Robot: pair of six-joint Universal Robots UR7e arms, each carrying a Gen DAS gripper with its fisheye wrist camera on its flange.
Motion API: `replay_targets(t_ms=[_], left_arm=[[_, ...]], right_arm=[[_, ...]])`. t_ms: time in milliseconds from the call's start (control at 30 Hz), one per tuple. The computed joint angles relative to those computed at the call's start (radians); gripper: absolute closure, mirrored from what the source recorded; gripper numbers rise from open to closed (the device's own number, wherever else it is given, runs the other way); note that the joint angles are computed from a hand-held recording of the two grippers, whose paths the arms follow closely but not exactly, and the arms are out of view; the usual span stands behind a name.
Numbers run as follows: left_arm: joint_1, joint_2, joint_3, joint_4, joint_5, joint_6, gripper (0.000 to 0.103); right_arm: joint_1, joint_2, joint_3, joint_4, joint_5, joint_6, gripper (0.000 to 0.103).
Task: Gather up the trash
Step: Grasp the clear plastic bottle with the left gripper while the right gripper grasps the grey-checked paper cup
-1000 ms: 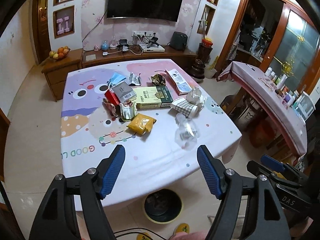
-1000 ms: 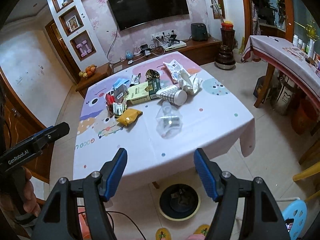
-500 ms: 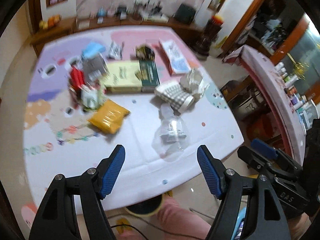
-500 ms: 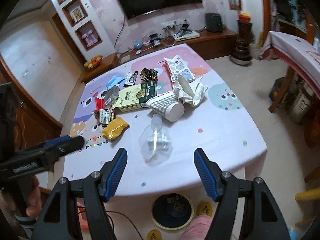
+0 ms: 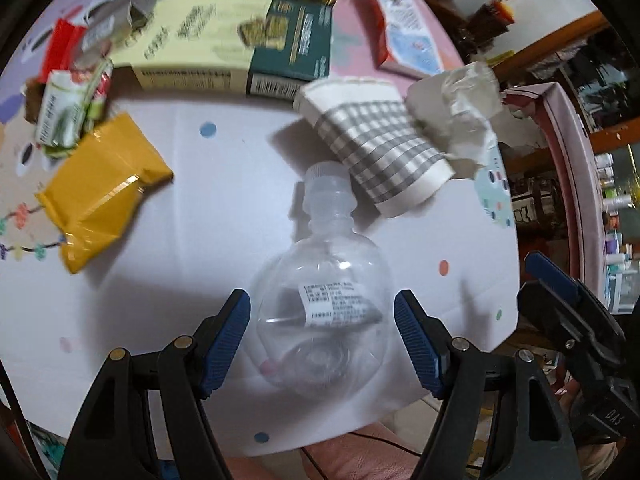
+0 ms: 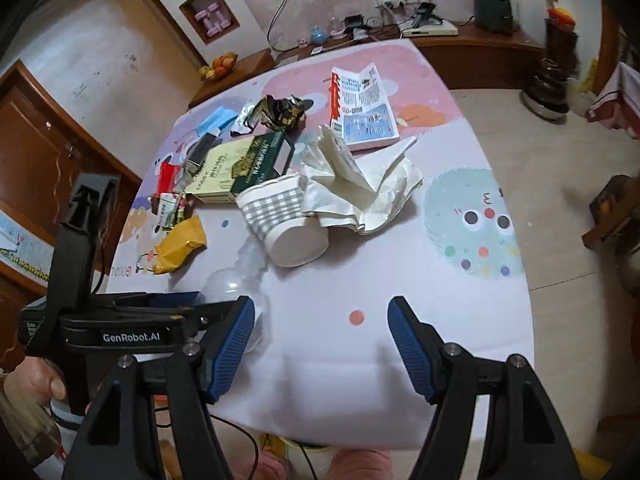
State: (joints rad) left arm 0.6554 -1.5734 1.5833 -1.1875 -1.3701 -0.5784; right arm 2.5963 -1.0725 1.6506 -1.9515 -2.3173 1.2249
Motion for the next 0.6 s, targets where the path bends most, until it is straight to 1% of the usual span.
replay_targets(t_ms=[67,100,133,200,267,400,500,600], left_arm=[[0.003,-0.004,0.016,-0.011,-0.009,-0.023,0.032],[-0.002,-0.009,0.024,-0.023,-0.001,-0.029,0.035],[-0.001,-0.011,0.028,-0.029,-0.01,-0.03,0.041],[-0.006,-0.015,0.034,-0.035,-0.001,-0.042,0.046],[-0.007,-0.019,0.041,-0.042,-0.001,-0.06,0.047],[-0.023,-0.028,0.045,-0.046,0.038,-0.097,0.048],[-0.022,-0.036,0.037,-0.06,0.049,-0.125,0.051],[-0.032,-0.044,0.021,-0.056,0.083,-0.151,0.052]], right_arm=[[-0.015,-0.012,0.023,-0.051,0.019,-0.029,0.033],[-0.02,-0.014,0.028,-0.07,0.025,-0.043,0.033],[-0.026,-0.013,0.032,-0.091,0.032,-0.062,0.033],[-0.034,-0.012,0.032,-0.111,0.041,-0.091,0.033],[-0.041,-0.003,0.025,-0.127,0.051,-0.124,0.033],[-0.053,0.013,0.007,-0.143,0.062,-0.171,0.033],[-0.063,0.029,-0.01,-0.157,0.077,-0.204,0.033],[-0.069,0.05,-0.036,-0.159,0.085,-0.245,0.033]])
